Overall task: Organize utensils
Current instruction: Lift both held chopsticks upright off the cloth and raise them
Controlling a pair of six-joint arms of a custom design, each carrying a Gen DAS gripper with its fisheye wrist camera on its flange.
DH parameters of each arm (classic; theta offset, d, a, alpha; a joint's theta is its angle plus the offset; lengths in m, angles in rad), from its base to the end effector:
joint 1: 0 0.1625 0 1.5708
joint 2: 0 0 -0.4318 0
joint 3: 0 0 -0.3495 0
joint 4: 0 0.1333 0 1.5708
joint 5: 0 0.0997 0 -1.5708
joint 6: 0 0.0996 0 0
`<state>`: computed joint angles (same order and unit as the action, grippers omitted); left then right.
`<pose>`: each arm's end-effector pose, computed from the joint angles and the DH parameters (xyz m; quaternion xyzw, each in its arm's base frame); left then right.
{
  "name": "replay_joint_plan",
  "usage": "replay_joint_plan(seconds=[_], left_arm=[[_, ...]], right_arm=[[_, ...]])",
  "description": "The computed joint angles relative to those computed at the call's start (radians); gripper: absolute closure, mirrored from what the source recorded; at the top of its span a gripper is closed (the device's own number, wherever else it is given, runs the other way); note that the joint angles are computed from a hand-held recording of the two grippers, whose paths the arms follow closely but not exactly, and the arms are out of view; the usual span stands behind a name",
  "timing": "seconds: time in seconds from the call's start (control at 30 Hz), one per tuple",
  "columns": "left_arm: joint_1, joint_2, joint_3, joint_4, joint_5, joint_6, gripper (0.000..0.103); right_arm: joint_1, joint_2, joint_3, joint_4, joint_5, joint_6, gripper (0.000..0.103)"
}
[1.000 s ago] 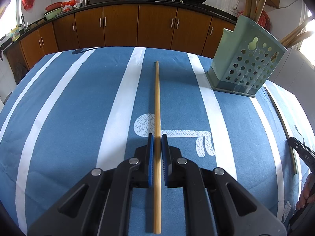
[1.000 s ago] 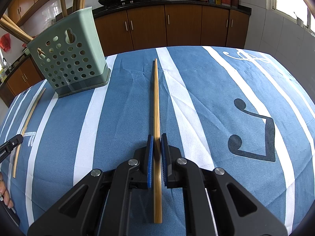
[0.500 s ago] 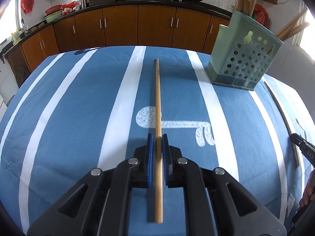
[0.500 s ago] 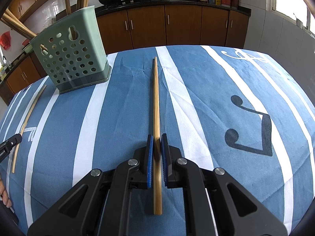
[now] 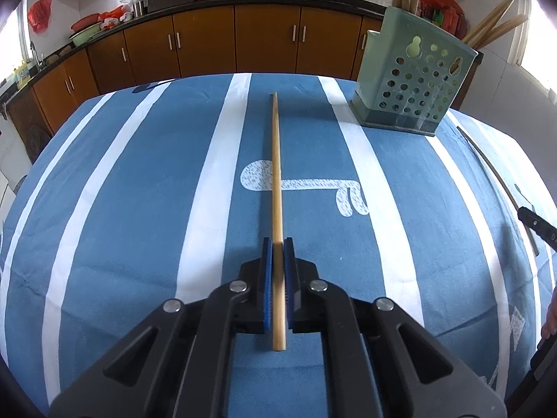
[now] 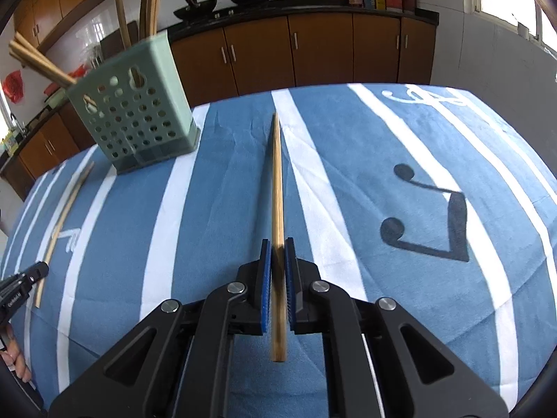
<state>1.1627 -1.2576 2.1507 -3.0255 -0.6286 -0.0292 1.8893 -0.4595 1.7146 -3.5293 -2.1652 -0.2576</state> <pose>0.0107 -0.5142 0.3046 0.0377 0.8645 -0.3357 0.3721 0.2693 -0.5692 0.0233 0.1583 -0.8893 0.3376 0.2648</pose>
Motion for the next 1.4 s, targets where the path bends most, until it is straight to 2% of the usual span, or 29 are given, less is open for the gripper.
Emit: replay_joint_plan(seconds=[0.77,1.0,1.07,1.13,1.17,1.2,1.3,1.4], left_arm=[[-0.16,-0.096,-0.006,-0.281,0.014,0.18,0.096],[-0.185,-0.096,-0.03,-0.311,0.021,0.225,0.096],[-0.185,-0.098,-0.033,-0.309,0.019,0.224,0.096],[-0.182,-0.098,-0.032,-0.309,0.016,0.222,0.096],[-0.182,-0.098,-0.032,-0.31,0.016,0.224,0.096],[-0.182,-0.098,-0.031,-0.311,0.015,0.223,0.096],[-0.179,-0.099,-0.031,-0.311,0.012,0.221,0.096],[-0.177,-0.1,-0.03,-0.313,0.012,0.223,0.096]], right_arm=[[0.043,-0.076,0.015,-0.185,0.091,-0.06,0.095],[0.065,-0.079,-0.007,-0.194,0.088,-0.099,0.095],[0.05,-0.087,-0.004,-0.138,0.089,-0.076,0.094],[0.021,-0.099,0.007,-0.066,0.085,-0.023,0.088],[0.01,-0.097,0.008,-0.046,0.072,-0.006,0.071],[0.0,-0.091,0.008,-0.042,0.047,0.003,0.062],[-0.034,-0.081,0.011,-0.039,-0.009,-0.004,0.062],[-0.073,-0.098,0.022,-0.007,-0.021,0.005,0.062]])
